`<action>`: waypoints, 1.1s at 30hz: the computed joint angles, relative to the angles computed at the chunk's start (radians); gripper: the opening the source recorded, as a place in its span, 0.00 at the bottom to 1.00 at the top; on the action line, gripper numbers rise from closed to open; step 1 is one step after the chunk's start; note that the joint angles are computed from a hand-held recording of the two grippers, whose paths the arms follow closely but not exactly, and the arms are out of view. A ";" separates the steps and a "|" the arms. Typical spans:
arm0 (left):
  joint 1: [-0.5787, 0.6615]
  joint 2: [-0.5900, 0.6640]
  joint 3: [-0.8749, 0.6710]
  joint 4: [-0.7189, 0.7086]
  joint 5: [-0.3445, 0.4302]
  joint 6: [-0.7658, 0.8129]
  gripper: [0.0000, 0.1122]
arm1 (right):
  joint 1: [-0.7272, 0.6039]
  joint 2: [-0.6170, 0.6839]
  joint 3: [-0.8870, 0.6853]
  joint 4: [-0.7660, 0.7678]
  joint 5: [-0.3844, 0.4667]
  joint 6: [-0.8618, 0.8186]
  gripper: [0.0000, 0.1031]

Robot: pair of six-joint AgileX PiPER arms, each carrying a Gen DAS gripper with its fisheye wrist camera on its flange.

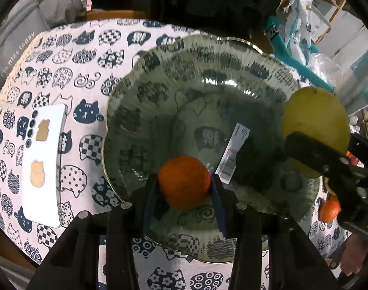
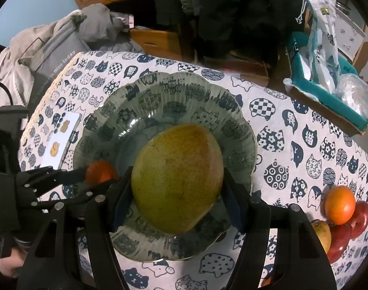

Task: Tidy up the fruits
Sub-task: 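Lower the pear into the bowl with the right tool while the left tool releases the orange there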

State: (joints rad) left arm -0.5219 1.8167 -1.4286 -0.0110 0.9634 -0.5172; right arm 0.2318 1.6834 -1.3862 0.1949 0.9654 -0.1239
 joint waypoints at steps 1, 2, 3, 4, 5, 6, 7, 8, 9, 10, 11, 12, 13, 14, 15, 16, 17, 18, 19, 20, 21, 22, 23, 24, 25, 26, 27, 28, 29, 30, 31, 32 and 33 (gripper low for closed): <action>-0.001 0.007 -0.004 0.000 0.006 0.002 0.39 | -0.001 0.002 0.001 0.002 0.001 0.000 0.65; -0.004 0.014 -0.009 0.001 0.013 0.002 0.39 | -0.004 0.003 0.002 0.005 0.002 0.001 0.65; -0.005 0.022 -0.014 -0.005 0.020 0.007 0.39 | -0.005 0.004 0.004 0.005 0.002 0.002 0.65; -0.005 0.027 -0.017 -0.011 0.023 0.012 0.41 | -0.006 0.005 0.004 0.006 0.002 0.003 0.65; -0.007 0.029 -0.017 -0.014 0.020 0.016 0.44 | -0.008 0.006 0.004 0.006 0.004 0.002 0.65; -0.010 0.029 -0.019 -0.009 0.020 0.012 0.46 | -0.008 0.007 0.003 0.007 0.005 0.002 0.65; -0.017 0.029 -0.021 0.000 0.020 0.005 0.51 | -0.010 0.009 0.002 0.009 0.007 0.003 0.65; -0.020 0.027 -0.023 0.010 0.023 -0.001 0.56 | -0.012 0.010 0.001 0.013 0.009 0.003 0.65; -0.022 0.024 -0.024 0.016 0.022 -0.006 0.58 | -0.015 0.014 -0.003 0.019 0.013 0.001 0.65; -0.021 0.019 -0.023 0.014 0.020 -0.006 0.61 | -0.018 0.018 -0.005 0.025 0.016 -0.002 0.65; -0.019 0.013 -0.022 0.012 0.023 -0.008 0.61 | -0.022 0.024 -0.011 0.033 0.022 -0.004 0.65; -0.014 0.005 -0.025 0.007 0.029 -0.006 0.61 | -0.024 0.029 -0.015 0.038 0.026 -0.006 0.65; -0.010 -0.006 -0.019 0.004 0.028 -0.004 0.61 | -0.024 0.032 -0.016 0.040 0.026 -0.006 0.65; -0.008 -0.017 -0.016 0.010 0.032 -0.009 0.61 | -0.024 0.038 -0.019 0.041 0.028 -0.003 0.65; -0.005 -0.032 -0.010 0.016 0.039 -0.017 0.61 | -0.023 0.042 -0.023 0.042 0.033 -0.004 0.65; 0.001 -0.046 -0.001 0.015 0.039 -0.018 0.61 | -0.023 0.048 -0.027 0.045 0.038 -0.005 0.65; 0.010 -0.053 0.004 0.012 0.037 -0.016 0.61 | -0.022 0.054 -0.030 0.047 0.042 -0.004 0.65; 0.020 -0.068 0.013 0.010 0.035 -0.020 0.61 | -0.020 0.057 -0.030 0.045 0.042 -0.003 0.65; 0.028 -0.081 0.023 0.009 0.036 -0.022 0.61 | -0.015 0.063 -0.032 0.041 0.045 0.001 0.65; 0.037 -0.093 0.035 0.006 0.034 -0.024 0.61 | -0.012 0.067 -0.033 0.038 0.048 0.004 0.65; 0.046 -0.110 0.050 -0.001 0.030 -0.024 0.61 | -0.007 0.075 -0.036 0.032 0.053 0.009 0.65; 0.055 -0.123 0.063 -0.010 0.023 -0.020 0.61 | -0.004 0.077 -0.033 0.028 0.053 0.011 0.65; 0.060 -0.132 0.071 -0.013 0.018 -0.022 0.61 | 0.004 0.083 -0.035 0.020 0.058 0.014 0.65; 0.063 -0.140 0.076 -0.008 0.017 -0.029 0.61 | 0.008 0.087 -0.036 0.016 0.060 0.016 0.65; 0.065 -0.146 0.081 -0.003 0.016 -0.034 0.61 | 0.015 0.091 -0.036 0.011 0.061 0.019 0.65; 0.067 -0.152 0.086 -0.001 0.015 -0.038 0.61 | 0.019 0.092 -0.035 0.006 0.062 0.020 0.65; 0.066 -0.158 0.091 0.001 0.014 -0.043 0.61 | 0.026 0.097 -0.036 0.000 0.065 0.024 0.65; 0.068 -0.159 0.090 0.001 0.014 -0.045 0.61 | 0.033 0.101 -0.038 -0.005 0.069 0.027 0.65; 0.067 -0.162 0.092 0.001 0.012 -0.047 0.61 | 0.039 0.105 -0.039 -0.010 0.071 0.029 0.65; 0.065 -0.166 0.094 0.004 0.011 -0.050 0.61 | 0.045 0.108 -0.039 -0.014 0.073 0.030 0.65; 0.062 -0.171 0.097 0.011 0.011 -0.055 0.61 | 0.050 0.112 -0.041 -0.017 0.076 0.032 0.65; 0.061 -0.175 0.098 0.015 0.013 -0.057 0.61 | 0.054 0.115 -0.043 -0.019 0.081 0.033 0.65; 0.059 -0.180 0.099 0.021 0.014 -0.059 0.61 | 0.059 0.121 -0.046 -0.023 0.088 0.034 0.65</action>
